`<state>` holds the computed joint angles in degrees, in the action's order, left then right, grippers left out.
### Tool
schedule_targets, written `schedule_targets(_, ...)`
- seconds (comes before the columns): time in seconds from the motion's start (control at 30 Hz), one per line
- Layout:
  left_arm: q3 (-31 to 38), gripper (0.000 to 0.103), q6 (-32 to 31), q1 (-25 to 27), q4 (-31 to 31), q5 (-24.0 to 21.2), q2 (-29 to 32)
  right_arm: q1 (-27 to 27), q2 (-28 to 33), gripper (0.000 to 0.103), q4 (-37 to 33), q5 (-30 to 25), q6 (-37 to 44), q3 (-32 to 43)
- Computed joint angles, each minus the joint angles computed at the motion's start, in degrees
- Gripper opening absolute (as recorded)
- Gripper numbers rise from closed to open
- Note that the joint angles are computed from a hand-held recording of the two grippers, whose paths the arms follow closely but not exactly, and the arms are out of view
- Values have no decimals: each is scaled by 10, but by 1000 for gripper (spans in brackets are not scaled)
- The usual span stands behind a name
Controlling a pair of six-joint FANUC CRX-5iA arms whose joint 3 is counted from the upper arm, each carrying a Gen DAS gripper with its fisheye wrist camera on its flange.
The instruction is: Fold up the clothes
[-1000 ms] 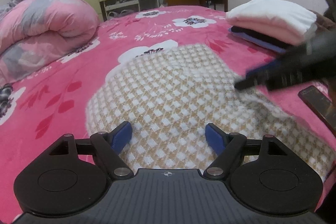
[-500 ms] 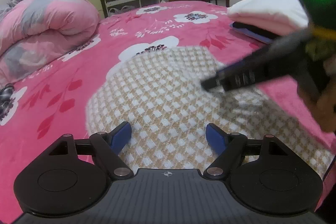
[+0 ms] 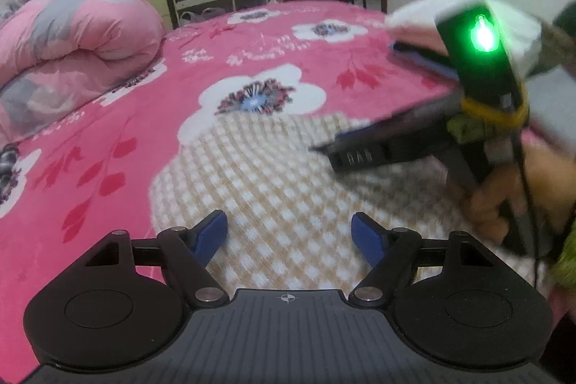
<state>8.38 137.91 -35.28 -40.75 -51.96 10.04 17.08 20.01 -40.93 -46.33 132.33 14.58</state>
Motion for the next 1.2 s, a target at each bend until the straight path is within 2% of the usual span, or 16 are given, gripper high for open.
schedule_targets(0.17, 10, 76, 36, 5, -50, 8, -4, -6, 1, 36, -15, -1, 8, 0)
schedule_targets(0.23, 5, 75, 41, 25, -40, 34, 3, -8, 0, 36, -21, 0, 11, -2)
schedule_targets(0.3, 5, 68, 14, 56, 1, 52, 23, -11, -2, 36, -29, 1, 17, -5)
schedule_targets(0.4, -8, 70, 25, 69, 2, 84, 33, -14, -2, 36, -35, -1, 20, -4)
schedule_targets(0.5, -8, 70, 15, 68, 2, 82, 32, -7, -4, 36, -9, -8, 4, 2)
schedule_targets(0.6, -27, 70, 23, 74, 5, 102, 22, 4, -7, 36, 28, -16, -21, 15)
schedule_targets(0.7, -34, 70, 28, 74, 0, 111, 19, 14, -12, 36, 50, 9, -43, 24)
schedule_targets(0.8, -33, 71, 30, 72, -5, 110, 20, 35, 19, 36, 101, 9, -87, 45)
schedule_targets(0.87, -33, 72, 31, 71, -8, 110, 21, 60, 41, 35, 169, 36, -112, 29)
schedule_targets(0.9, -33, 72, 31, 70, -10, 110, 21, 58, 41, 35, 161, 49, -106, 23)
schedule_targets(0.97, -33, 72, 32, 69, -13, 110, 22, 52, 43, 35, 159, 28, -127, 38)
schedule_targets(1.0, -32, 72, 33, 68, -14, 110, 23, 50, 36, 35, 163, 24, -135, 37)
schedule_targets(1.1, -32, 72, 34, 66, -19, 110, 24, 39, -23, 35, 162, 57, -135, -14)
schedule_targets(1.2, -30, 72, 34, 65, -21, 109, 25, 0, -89, 36, 85, 47, -77, -60)
